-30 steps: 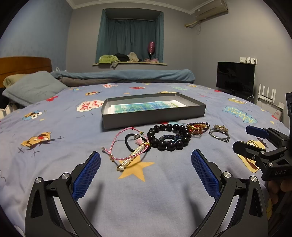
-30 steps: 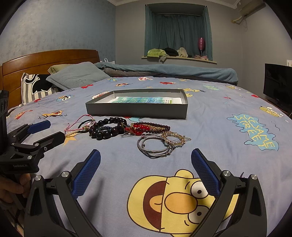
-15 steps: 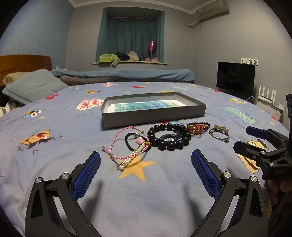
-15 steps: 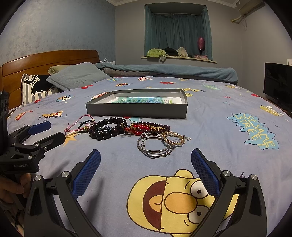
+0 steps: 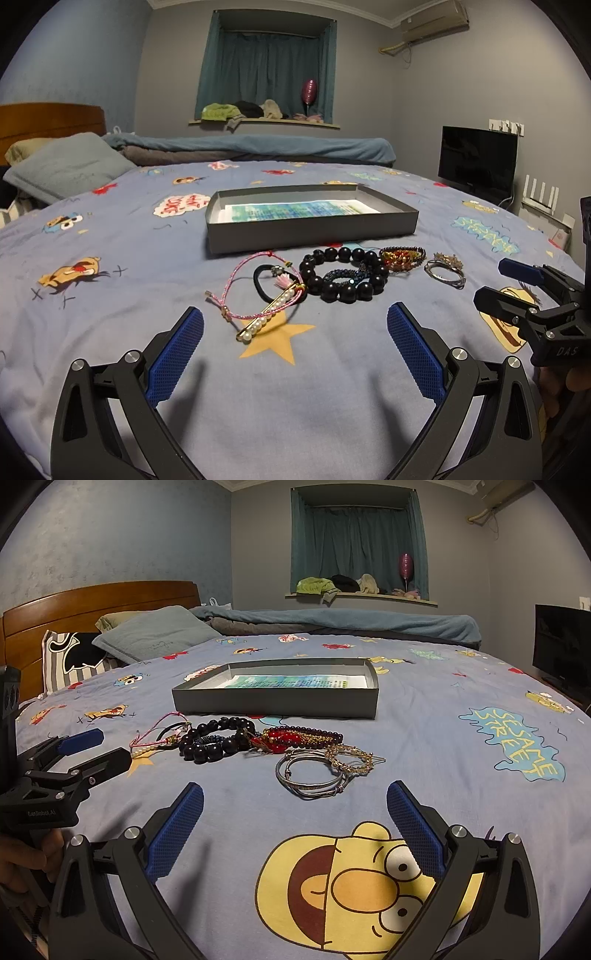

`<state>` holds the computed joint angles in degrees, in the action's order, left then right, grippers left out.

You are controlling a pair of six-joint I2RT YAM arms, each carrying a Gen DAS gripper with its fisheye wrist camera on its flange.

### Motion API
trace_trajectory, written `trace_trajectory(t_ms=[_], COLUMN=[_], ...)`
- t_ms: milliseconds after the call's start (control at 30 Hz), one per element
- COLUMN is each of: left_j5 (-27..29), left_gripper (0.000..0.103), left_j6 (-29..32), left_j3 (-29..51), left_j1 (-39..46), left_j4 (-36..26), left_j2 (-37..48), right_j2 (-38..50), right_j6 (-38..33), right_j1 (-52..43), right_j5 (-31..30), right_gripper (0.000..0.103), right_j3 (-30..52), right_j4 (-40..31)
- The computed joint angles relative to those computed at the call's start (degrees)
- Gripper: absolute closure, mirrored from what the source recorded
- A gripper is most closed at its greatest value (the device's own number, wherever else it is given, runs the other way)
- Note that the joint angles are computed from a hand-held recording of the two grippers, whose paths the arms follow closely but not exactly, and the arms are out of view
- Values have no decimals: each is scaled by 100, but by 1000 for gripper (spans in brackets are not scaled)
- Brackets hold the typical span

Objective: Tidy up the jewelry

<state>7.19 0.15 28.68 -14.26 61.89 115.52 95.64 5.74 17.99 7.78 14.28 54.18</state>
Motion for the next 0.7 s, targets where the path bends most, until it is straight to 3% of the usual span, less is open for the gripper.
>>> trace_trajectory(t_ms=[700], left_j5=[144], left_gripper=[4], left_j6=[-142], left_j3=[6], left_j1=[153], left_j4=[-112], left_j2=[-84], right_j2=[-95], right_j6=[19], right_j1=[-84], right_j5=[-76], right_gripper=[5], right_j3=[-53], right_j4=[-16])
